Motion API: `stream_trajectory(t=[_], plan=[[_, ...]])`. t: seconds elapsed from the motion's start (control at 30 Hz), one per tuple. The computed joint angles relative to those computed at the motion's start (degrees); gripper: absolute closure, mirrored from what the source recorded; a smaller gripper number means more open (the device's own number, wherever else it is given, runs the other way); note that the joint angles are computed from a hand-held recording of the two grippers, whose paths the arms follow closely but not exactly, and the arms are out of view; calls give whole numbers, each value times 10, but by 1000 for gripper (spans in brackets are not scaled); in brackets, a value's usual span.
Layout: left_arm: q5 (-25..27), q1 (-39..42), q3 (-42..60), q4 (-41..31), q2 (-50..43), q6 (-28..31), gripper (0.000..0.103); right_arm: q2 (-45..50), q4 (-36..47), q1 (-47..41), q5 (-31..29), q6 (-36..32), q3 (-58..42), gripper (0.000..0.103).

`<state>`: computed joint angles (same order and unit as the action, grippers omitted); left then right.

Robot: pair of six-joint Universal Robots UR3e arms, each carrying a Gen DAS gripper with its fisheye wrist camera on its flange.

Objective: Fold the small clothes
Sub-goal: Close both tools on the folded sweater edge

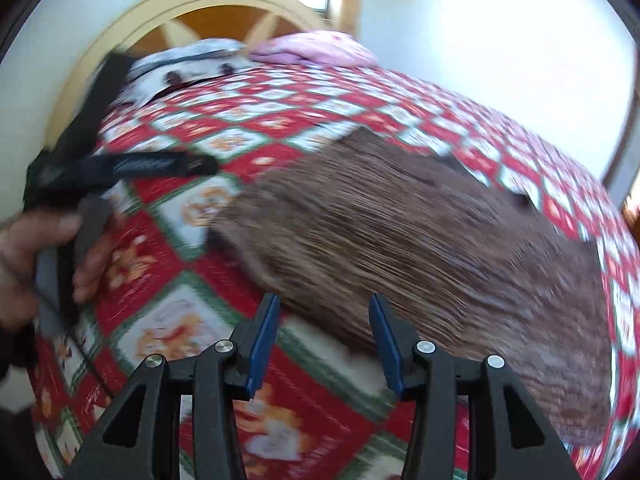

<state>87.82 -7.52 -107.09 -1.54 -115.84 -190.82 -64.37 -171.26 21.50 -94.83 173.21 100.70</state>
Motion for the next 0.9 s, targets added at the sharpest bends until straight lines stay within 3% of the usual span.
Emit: stream_trajectory(t=[0.1,0.23,0.4,0.53,0.67,0.9], plan=[[13,0,28,-16,-14,15,0,45,11,34,-36,-17,-52,55],[-21,15,67,-62,-32,22,0,106,3,69,-99,-43,-112,55],[-34,12,76,-60,-43,41,0,201,6,105,-190,-72,-229,55],[-67,27,49,-28,-34,43,0,249,29,112,-192,-89,-311,57],[-111,51,37,-20,-28,30,0,270,28,118,-197,-103,-337,71],[-146,26,178,-110,-73,94,0,276,-19,120,-198,-119,-312,80]])
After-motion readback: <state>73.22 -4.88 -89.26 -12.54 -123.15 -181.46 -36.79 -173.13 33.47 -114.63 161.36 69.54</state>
